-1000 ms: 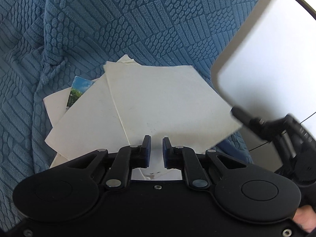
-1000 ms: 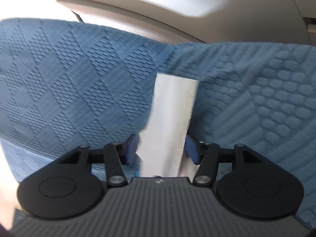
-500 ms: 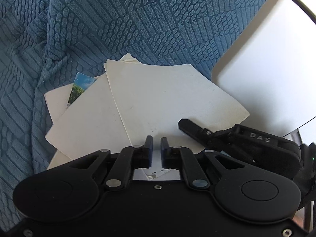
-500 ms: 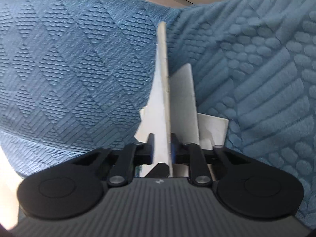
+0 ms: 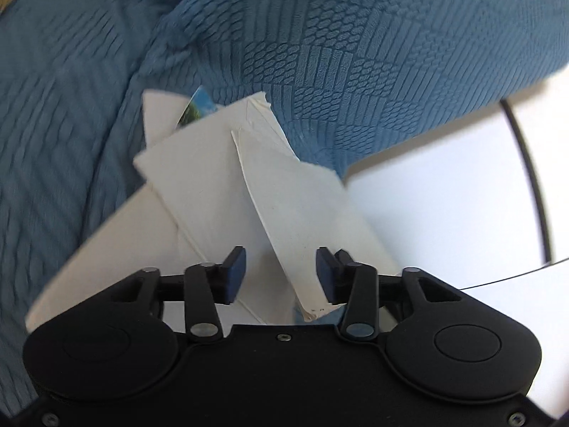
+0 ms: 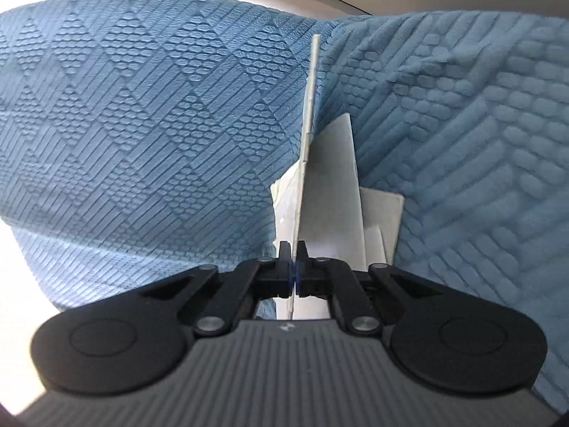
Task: Organize objects
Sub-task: 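Close both grippers on the edge of a white paper sheet, then lift the gripped white sheet upright with both grippers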
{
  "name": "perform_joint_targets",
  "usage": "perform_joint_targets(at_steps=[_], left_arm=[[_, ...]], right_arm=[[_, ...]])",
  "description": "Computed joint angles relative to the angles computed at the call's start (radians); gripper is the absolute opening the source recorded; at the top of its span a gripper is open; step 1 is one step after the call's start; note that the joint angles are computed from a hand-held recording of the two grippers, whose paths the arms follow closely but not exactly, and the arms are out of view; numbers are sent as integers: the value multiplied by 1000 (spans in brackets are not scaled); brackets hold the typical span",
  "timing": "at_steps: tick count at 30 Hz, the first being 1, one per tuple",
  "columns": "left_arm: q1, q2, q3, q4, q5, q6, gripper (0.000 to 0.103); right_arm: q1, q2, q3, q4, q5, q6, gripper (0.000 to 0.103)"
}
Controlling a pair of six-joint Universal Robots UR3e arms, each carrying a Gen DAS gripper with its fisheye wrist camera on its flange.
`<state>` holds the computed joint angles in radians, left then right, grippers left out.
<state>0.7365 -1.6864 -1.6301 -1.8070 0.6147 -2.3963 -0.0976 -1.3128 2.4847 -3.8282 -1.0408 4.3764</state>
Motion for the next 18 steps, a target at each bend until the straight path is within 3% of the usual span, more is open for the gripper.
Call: perform_joint_targets(at_steps=[5, 10, 13, 18], left_arm=[[44, -13, 29, -236, 3, 106, 51], [77, -59, 50, -442, -7, 191, 53], [100, -94, 39, -517, -28, 226, 53], [128, -134, 31, -531, -39, 222, 54]], right_arm=[[6, -156, 38, 149, 13, 3, 5], [40, -309, 28, 293, -4, 3, 5], [42, -400, 47, 373, 5, -6, 5], [-43, -613, 143, 518, 113, -33, 5]])
